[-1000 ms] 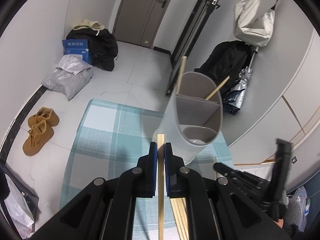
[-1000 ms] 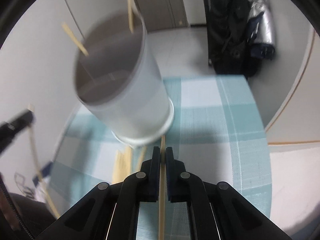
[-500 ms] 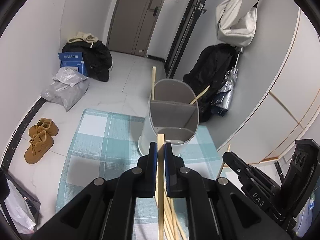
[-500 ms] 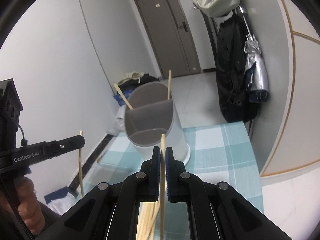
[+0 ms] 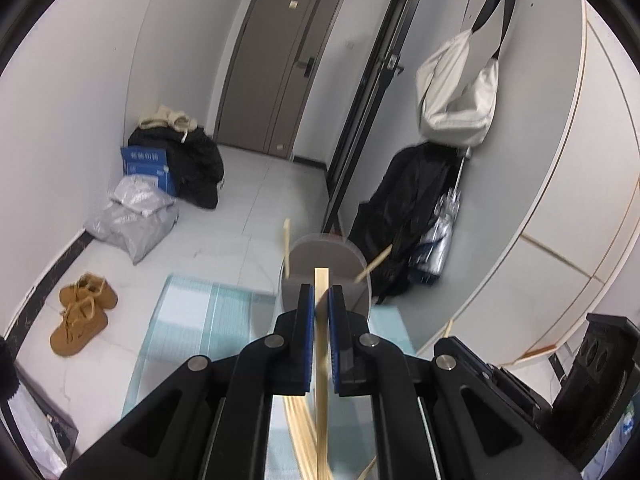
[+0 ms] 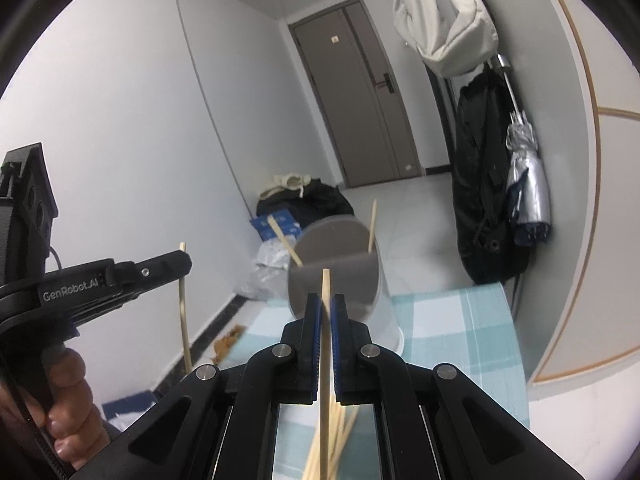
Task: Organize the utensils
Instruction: 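Lift both held chopsticks up toward the white holder, then lower both held chopsticks into the white holder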
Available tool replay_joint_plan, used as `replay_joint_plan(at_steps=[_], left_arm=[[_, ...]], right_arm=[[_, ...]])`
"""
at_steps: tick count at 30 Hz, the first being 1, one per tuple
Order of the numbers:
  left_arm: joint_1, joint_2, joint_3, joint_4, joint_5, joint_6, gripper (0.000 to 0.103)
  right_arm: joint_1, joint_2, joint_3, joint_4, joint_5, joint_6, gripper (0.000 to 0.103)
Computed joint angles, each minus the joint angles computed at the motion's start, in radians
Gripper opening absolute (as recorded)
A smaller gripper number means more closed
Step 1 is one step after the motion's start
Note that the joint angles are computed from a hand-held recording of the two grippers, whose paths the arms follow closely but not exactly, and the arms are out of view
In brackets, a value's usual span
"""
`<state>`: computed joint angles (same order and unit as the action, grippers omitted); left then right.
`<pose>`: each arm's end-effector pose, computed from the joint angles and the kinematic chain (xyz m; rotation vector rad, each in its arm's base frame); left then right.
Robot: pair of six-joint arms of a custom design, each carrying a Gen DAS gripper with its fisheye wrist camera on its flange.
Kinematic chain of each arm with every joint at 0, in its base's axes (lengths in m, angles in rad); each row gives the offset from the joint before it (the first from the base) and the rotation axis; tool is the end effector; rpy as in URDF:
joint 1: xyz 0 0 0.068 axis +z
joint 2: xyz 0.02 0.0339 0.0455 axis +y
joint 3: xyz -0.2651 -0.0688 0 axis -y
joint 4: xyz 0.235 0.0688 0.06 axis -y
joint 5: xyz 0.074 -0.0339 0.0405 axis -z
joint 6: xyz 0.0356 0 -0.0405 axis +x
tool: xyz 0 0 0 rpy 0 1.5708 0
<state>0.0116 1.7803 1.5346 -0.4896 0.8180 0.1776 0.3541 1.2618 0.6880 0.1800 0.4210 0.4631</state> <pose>0.3909 -0.0214 0.3079 0.5813 2.0756 -0.8246 0.2561 0.0792 0.2480 0.3763 1.8938 0.1321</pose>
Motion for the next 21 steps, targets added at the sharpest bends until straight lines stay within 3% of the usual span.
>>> replay_joint_plan(at_steps=[9,16,21], left_arm=[[-0.060,0.059,0.160,0.077,-0.035,-0.118,0.003],[-0.103,0.177,0.345,0.102,-0.041,-0.176,0.003],[-0.145,0.326,0.573,0.085,-0.078,-0.186,0.003]], right_arm=[[-0.102,0.006,0.222,-0.074,-0.080,-0.123,0.004],[-0.230,0.154,0.453,-0.085,-0.201,-0.197,0.004],[-0.299,0.288,0.601,-0.072,-0.252,-0.203,0.004]])
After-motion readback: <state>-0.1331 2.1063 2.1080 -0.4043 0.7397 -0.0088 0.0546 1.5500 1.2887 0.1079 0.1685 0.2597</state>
